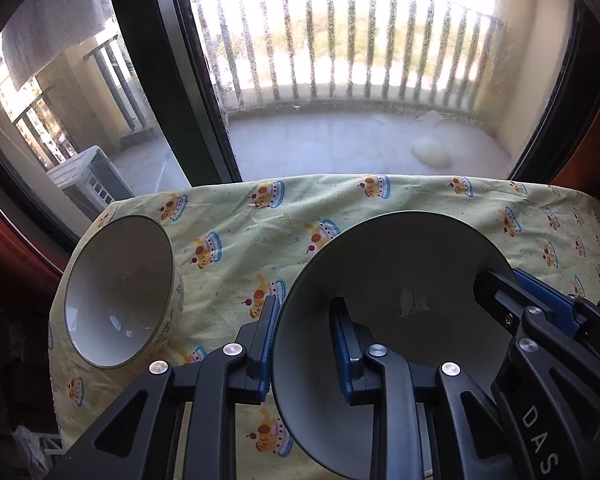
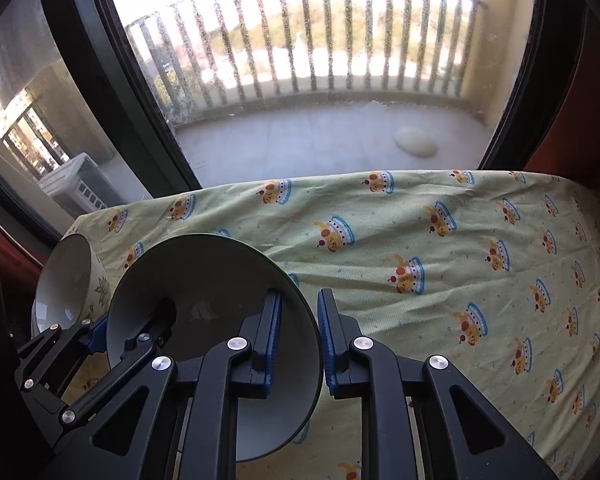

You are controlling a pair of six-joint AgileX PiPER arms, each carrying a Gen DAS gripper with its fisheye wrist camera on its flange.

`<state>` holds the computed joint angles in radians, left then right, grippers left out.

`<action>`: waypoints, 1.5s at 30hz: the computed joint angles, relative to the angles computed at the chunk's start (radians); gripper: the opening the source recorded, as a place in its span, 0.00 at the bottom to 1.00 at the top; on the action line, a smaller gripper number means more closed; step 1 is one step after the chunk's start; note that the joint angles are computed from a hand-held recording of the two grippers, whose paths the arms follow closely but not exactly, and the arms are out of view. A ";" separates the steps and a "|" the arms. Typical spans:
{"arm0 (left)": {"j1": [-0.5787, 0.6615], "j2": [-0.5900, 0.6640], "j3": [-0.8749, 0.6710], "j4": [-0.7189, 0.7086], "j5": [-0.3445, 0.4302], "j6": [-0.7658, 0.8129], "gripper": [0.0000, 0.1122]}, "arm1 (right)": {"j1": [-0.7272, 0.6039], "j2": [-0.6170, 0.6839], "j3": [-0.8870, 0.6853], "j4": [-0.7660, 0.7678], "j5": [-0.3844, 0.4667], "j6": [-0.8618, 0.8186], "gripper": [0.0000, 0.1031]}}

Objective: Organize plates and bowls
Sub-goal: 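Lift the bowl with both tools and carry it down toward the stack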

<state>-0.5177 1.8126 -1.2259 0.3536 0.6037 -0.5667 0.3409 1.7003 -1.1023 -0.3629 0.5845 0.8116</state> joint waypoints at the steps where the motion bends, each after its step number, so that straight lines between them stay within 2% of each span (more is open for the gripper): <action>1: -0.005 -0.012 0.004 -0.003 0.008 -0.004 0.21 | 0.004 -0.015 0.007 -0.004 0.006 0.003 0.21; 18: -0.225 -0.220 0.070 0.115 0.170 -0.271 0.21 | 0.004 -0.367 0.150 0.025 0.152 -0.066 0.21; 29: -0.424 -0.305 0.111 0.181 0.303 -0.488 0.21 | -0.043 -0.615 0.272 0.123 0.243 -0.221 0.21; 30: -0.445 -0.313 0.117 0.184 0.309 -0.506 0.19 | -0.048 -0.638 0.283 0.135 0.251 -0.237 0.20; 31: -0.457 -0.335 0.133 0.173 0.281 -0.512 0.15 | -0.056 -0.661 0.291 0.148 0.262 -0.259 0.18; 32: -0.461 -0.351 0.144 0.137 0.255 -0.509 0.13 | -0.075 -0.689 0.302 0.191 0.259 -0.315 0.02; 33: -0.474 -0.352 0.153 0.141 0.251 -0.546 0.13 | -0.075 -0.722 0.316 0.223 0.255 -0.333 0.03; 35: -0.534 -0.327 0.143 0.249 0.325 -0.654 0.13 | -0.048 -0.757 0.315 0.167 0.289 -0.305 0.02; 37: -0.523 -0.277 0.150 0.256 0.313 -0.657 0.13 | -0.039 -0.768 0.350 0.125 0.264 -0.298 0.02; 40: -0.503 -0.243 0.172 0.237 0.283 -0.650 0.13 | -0.156 -0.725 0.427 0.298 0.174 -0.468 0.02; 45: -0.496 -0.247 0.183 0.240 0.259 -0.635 0.13 | -0.273 -0.728 0.460 0.403 0.178 -0.615 0.04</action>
